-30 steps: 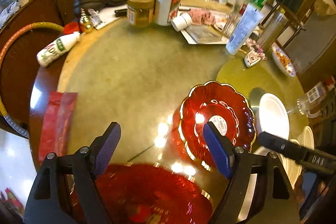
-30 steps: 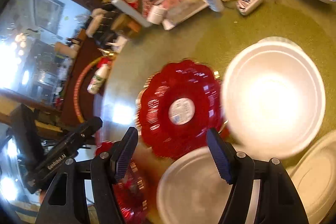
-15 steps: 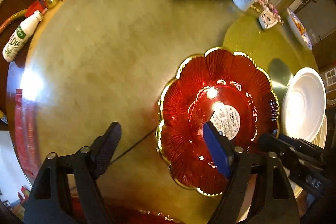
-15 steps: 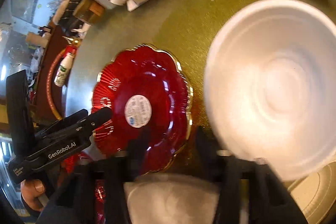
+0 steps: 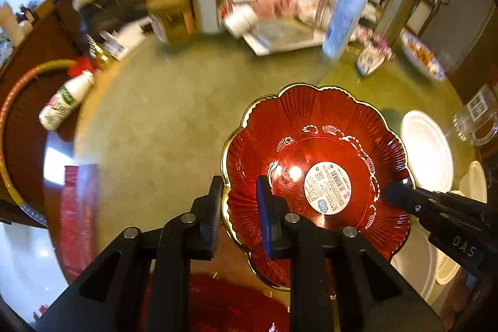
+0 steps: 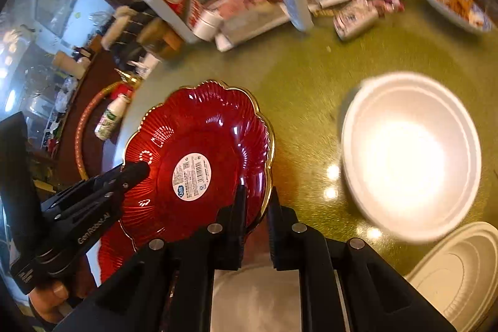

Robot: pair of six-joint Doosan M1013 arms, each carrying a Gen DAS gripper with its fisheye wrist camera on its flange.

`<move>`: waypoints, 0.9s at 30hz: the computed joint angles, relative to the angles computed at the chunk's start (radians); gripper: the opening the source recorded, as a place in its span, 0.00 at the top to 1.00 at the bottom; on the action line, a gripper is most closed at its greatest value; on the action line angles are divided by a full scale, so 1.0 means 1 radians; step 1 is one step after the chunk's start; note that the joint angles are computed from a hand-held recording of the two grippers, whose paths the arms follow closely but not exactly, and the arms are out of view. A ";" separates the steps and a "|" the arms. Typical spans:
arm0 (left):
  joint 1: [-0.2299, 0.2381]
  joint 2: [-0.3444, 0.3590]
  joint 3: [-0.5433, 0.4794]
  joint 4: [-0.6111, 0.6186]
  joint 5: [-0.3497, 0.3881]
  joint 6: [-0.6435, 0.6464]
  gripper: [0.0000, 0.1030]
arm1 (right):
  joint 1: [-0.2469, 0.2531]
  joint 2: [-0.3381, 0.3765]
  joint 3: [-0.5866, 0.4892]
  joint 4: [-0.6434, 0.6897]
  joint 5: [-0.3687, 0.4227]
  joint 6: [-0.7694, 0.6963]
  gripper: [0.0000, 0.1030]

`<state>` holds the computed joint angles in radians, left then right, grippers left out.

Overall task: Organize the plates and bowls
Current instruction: 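Grasp the small red barcode-stickered plate with the right tool while the left tool holds the large plate, then lower the small red plate onto the large plate and open the right tool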

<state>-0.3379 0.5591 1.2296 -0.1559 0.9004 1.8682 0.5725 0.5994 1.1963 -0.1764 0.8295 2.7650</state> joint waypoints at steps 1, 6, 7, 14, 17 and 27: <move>0.007 -0.019 0.020 -0.019 -0.020 0.014 0.83 | 0.008 -0.005 -0.001 -0.024 -0.005 0.014 0.89; 0.044 -0.098 0.107 -0.098 -0.114 0.081 0.83 | 0.065 -0.022 -0.020 -0.157 -0.009 0.081 0.89; 0.055 -0.120 0.135 -0.122 -0.142 0.097 0.83 | 0.077 -0.025 -0.022 -0.176 -0.009 0.091 0.89; 0.115 -0.205 0.265 -0.225 -0.247 0.179 0.83 | 0.156 -0.012 -0.072 -0.293 0.025 0.115 0.89; 0.136 -0.224 0.304 -0.246 -0.274 0.181 0.83 | 0.182 0.003 -0.091 -0.312 0.028 0.111 0.89; 0.173 -0.209 0.371 -0.232 -0.272 0.142 0.83 | 0.207 0.064 -0.125 -0.241 0.039 0.072 0.89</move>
